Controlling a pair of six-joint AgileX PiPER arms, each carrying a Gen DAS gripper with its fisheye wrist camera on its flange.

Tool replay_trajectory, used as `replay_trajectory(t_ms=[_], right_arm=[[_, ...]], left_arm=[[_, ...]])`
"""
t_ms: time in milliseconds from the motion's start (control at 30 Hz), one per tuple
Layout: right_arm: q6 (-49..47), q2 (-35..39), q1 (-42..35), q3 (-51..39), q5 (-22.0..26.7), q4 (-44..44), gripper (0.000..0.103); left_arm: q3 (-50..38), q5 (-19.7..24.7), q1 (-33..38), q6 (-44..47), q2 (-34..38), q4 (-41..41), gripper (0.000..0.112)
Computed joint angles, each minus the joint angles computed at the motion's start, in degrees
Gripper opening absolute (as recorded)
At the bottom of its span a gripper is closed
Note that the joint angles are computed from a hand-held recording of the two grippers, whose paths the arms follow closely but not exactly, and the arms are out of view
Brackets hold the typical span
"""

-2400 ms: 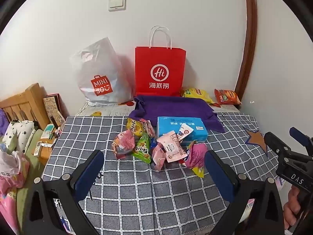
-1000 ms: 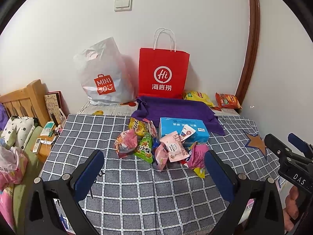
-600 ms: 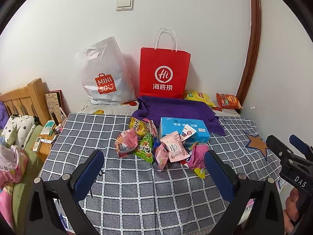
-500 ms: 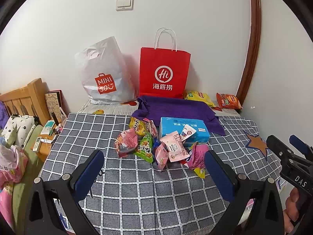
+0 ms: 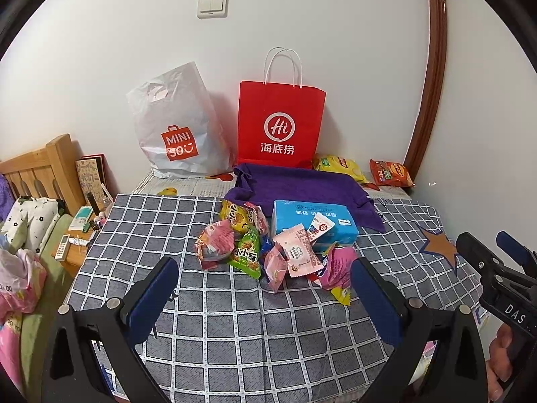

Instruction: Organize snacks

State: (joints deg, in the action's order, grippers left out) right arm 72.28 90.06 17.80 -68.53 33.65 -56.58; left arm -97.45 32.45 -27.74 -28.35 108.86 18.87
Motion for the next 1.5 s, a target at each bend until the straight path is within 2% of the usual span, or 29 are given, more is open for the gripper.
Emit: replay_trajectory(t_ms=[867, 1200, 1367, 1500], right_arm=[[1.4, -0.8, 0.7, 0.4, 0.2, -2.0, 0.103], [1.4, 2.5, 1.4, -1.2, 1.5, -3.9, 0.103], [5.6, 5.1, 0.5, -0.8, -1.4, -8.6, 0.103], [3.7, 9.0, -1.7, -2.1, -6.1, -6.1, 0.103]], left_arm=[[1.3, -1.0, 0.5, -0.2, -0.9, -0.2, 0.103], [-0.3, -1.4, 2.1, 3.0, 1.5, -3.2, 0.103], [-3.3, -1.1, 3.7, 4.3, 5.2, -4.4, 0.103], [-8.8, 1.7, 5.7, 8.7, 10.4, -8.8, 0.102]])
